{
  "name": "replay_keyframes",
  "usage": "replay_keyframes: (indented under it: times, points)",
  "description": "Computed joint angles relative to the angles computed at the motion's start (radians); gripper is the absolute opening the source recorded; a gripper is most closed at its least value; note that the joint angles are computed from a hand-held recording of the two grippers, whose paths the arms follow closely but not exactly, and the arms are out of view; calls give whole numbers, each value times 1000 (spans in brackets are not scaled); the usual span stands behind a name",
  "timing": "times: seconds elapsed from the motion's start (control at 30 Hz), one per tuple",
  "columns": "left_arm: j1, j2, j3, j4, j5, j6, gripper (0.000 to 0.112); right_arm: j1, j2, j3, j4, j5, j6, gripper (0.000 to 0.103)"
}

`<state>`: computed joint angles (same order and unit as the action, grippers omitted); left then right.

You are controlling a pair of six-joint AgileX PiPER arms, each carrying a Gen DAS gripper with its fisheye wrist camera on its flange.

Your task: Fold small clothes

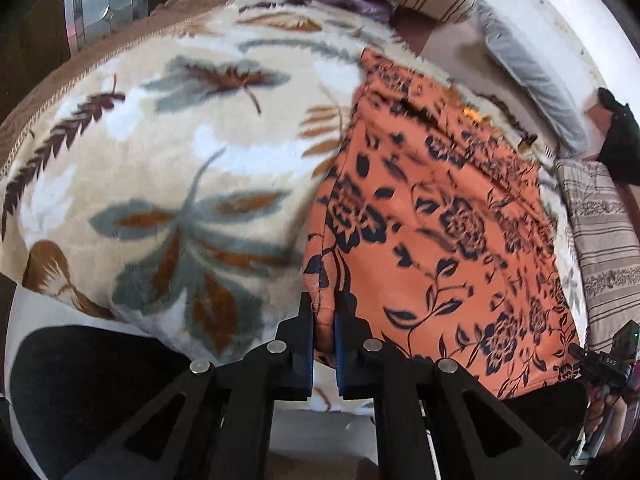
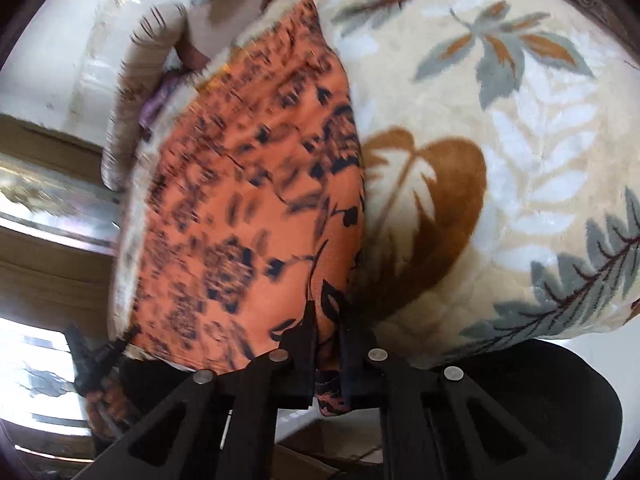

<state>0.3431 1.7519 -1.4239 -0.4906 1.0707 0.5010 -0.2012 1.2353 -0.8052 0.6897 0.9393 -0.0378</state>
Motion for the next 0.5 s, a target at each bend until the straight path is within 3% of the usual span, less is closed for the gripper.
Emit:
replay_keyframes:
  times: [0.17, 0.23, 0.3, 0.37, 0.43, 0.47, 0.5]
  points:
    - [-64, 51, -1, 124, -38, -86, 10, 10, 79, 8, -26, -1, 18, 13]
    - [-67, 48, 18, 133, -56, -84, 15, 32, 71, 7, -55, -10, 42, 21]
    - [-69, 46, 26, 128, -67, -87, 19, 19, 64, 18, -23, -9, 13, 66]
    - [-75, 56, 15, 135, -60, -92, 19, 39, 79, 2, -40, -7, 14, 67]
    - [-79, 67, -5, 123, -47, -78, 8, 63, 101, -12, -52, -9, 15, 53]
    - [-82, 75, -22, 103, -35, -74, 8, 56, 106, -15, -40, -2, 1, 7]
    - [-71, 76, -38, 75, -15, -58, 8, 38, 104, -9, -3, 1, -26, 6]
